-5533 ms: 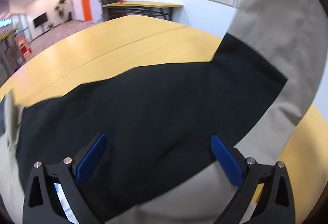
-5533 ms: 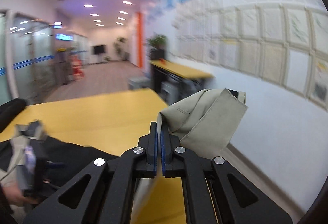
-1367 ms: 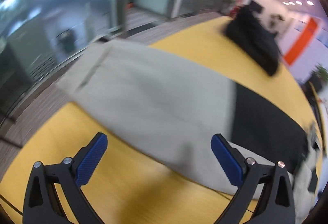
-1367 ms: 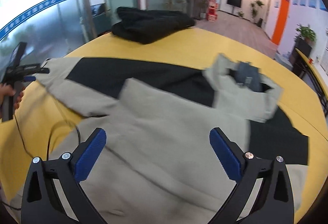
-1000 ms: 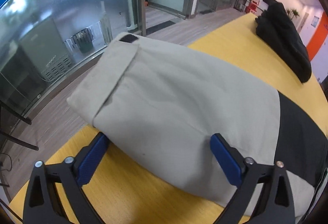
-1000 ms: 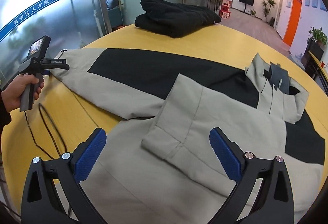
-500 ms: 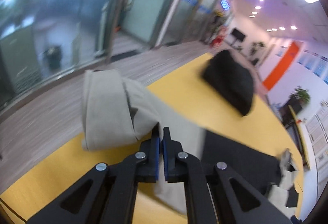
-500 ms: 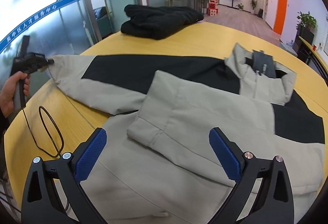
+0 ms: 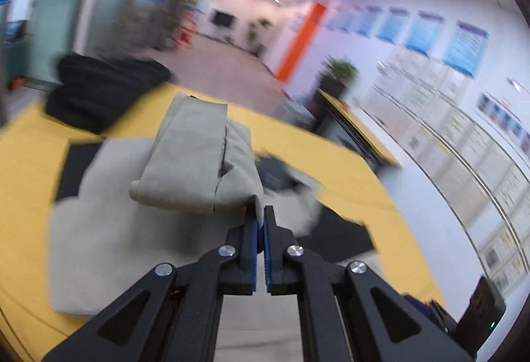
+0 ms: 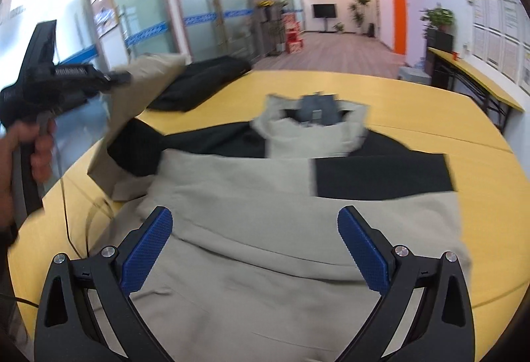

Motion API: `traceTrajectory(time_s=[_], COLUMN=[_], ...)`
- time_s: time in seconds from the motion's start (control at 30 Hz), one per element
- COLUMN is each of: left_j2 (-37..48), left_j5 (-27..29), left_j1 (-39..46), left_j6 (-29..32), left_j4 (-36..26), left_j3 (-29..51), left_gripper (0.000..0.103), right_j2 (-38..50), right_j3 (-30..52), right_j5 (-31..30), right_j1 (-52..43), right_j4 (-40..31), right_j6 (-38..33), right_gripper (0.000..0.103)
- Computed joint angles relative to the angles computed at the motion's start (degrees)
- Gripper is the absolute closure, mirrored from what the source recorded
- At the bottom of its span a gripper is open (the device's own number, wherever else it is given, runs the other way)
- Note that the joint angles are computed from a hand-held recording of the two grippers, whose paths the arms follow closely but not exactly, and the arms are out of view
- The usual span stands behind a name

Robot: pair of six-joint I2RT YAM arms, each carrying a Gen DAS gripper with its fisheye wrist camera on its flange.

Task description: Fold clothes

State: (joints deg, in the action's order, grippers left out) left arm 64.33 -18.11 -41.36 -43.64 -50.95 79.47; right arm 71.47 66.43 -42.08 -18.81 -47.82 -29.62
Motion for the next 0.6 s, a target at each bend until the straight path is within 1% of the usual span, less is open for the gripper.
traceTrajectory(time_s=[0.03,0.13,0.23,0.37,0.43,0.47,0.5,0.57,0.6], left_j2=[4.52,16.38,26.82,31.19,31.21,32.49,32.25,35.15,36.41], left_j5=[-0.51,-2.32,-0.99,-0.08,0.63,0.99,1.25,1.50,1.87], left_j1=[-3.79,-11.83,-15.41,-19.11,-20.02,-20.57,-20.99,-21.39,-21.43], left_j6=[-1.97,-6.75,-9.17,-9.84,-9.42,-8.45,-7.82,-6.40,-5.82], left_j4=[2.64,6.99,10.60,14.46,16.98,18.06,18.97,18.62,18.15], left_j3=[0.70,4.72,9.56,9.27,7.41,8.11,7.17,10.47,11.55], left_gripper=[0.100,0.100,0.100,0.100,0.101,0.101,0.100,0.100,0.096], right_j2=[1.60,7.21,12.74,18.40,20.09,20.92,21.05,21.12,20.73], right_j3=[1.26,5.17,9.32,14.43,15.98,16.75,16.85,16.97,16.72], right_j5=[-1.55,-4.47,-5.49,-6.37,-6.74,-6.92,-7.05,-7.27,-7.30], right_j1=[-3.39,-12.41,-19.06,-24.34,-25.66,-26.27,-26.40,-26.44,-26.33], right_j4=[-1.31,-4.81,-7.49,-9.25,-9.58,-9.73,-9.27,-8.29,-7.30], right_j6=[-1.99,-7.91,-12.44,-15.05,-15.63,-15.87,-15.58,-14.85,-14.05], right_gripper=[0.002,0.002,0.002,0.002,0.002,0.002,0.002,0.002,0.002])
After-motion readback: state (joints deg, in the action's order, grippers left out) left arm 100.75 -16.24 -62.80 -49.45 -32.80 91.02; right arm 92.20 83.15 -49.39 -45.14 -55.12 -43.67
